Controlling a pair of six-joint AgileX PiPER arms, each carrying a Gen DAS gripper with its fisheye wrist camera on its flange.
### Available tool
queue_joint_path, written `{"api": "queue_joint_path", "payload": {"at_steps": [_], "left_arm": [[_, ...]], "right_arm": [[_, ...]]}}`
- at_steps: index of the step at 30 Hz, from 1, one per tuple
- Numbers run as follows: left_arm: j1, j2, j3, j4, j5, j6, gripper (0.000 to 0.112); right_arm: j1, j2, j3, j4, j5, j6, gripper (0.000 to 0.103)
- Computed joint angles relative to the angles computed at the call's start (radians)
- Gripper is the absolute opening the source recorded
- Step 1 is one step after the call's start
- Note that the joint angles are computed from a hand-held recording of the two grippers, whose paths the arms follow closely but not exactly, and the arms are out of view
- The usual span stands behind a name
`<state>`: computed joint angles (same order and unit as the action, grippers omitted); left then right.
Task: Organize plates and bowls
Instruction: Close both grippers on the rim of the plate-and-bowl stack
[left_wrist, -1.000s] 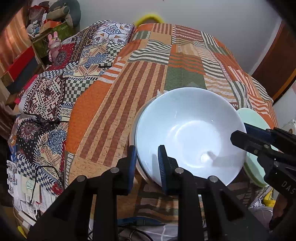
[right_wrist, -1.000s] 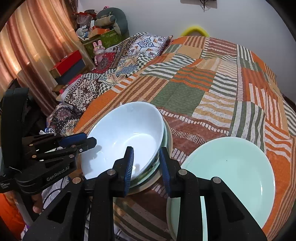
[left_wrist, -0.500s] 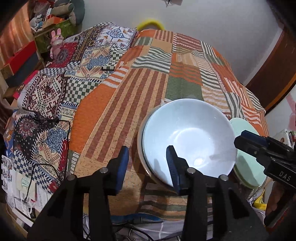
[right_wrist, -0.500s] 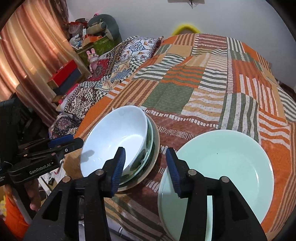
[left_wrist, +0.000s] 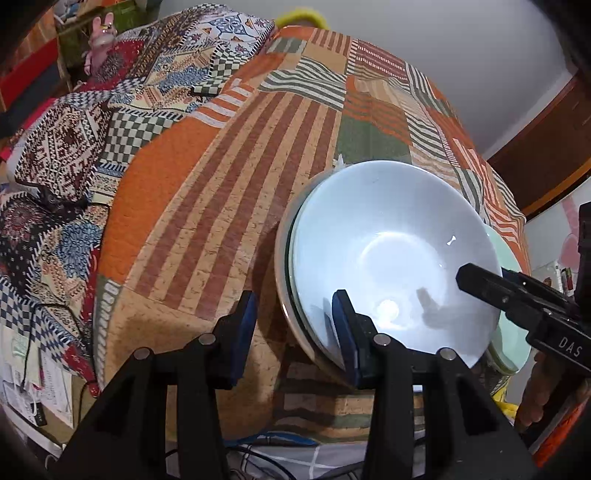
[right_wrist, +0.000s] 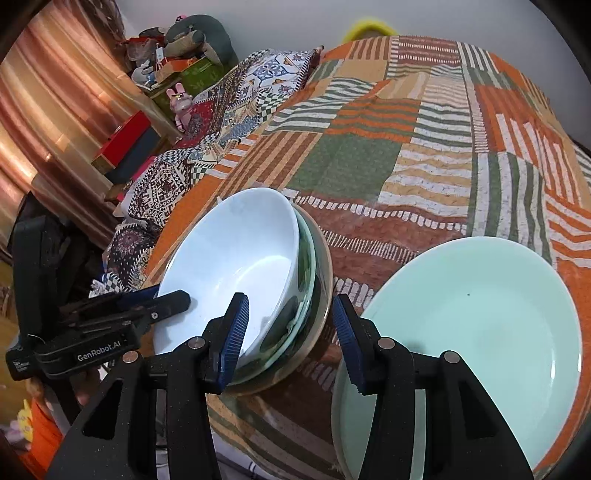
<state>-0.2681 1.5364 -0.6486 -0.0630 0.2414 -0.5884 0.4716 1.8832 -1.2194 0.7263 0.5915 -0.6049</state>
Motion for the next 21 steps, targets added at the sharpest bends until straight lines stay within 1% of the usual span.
{"api": "queue_joint_path", "payload": {"at_steps": [2,7,9,11,12,13,15,18,19,21], "left_arm": [[0.009,0.017,-0.004,-0.069,-0.014,0.072,0.042],[0.023,0.053,-0.015,-0.238,-0.031,0.249,0.041],[0.025,0.062,-0.016,-0.287,-0.038,0.298,0.037],[0.029,0.070,-0.016,-0.369,-0.042,0.381,0.032],[0.033,0.072,-0.016,-0.416,-0.043,0.429,0.030],[0.034,0.073,-0.018,-0.422,-0.042,0.437,0.029],[0.030,0.072,-0.021,-0.383,-0.041,0.397,0.029],[0.020,0.071,-0.027,-0.306,-0.036,0.314,0.029],[0.015,0.070,-0.031,-0.266,-0.032,0.269,0.029],[-0.002,0.068,-0.042,-0.141,-0.019,0.131,0.029]], "right_arm": [[0.005,0.014,-0.011,-0.002,0.001,0.010,0.046],[0.013,0.040,-0.037,-0.018,0.004,0.026,0.047],[0.014,0.060,-0.056,-0.024,0.018,0.032,0.047],[0.015,0.084,-0.075,-0.024,0.039,0.041,0.047],[0.015,0.088,-0.075,-0.018,0.035,0.037,0.046],[0.020,0.087,-0.070,-0.020,0.024,0.042,0.046],[0.029,0.084,-0.066,-0.040,0.009,0.067,0.045],[0.025,0.083,-0.070,-0.048,0.014,0.077,0.043],[0.026,0.081,-0.070,-0.059,0.014,0.090,0.042],[0.030,0.081,-0.075,-0.085,0.014,0.109,0.042]]}}
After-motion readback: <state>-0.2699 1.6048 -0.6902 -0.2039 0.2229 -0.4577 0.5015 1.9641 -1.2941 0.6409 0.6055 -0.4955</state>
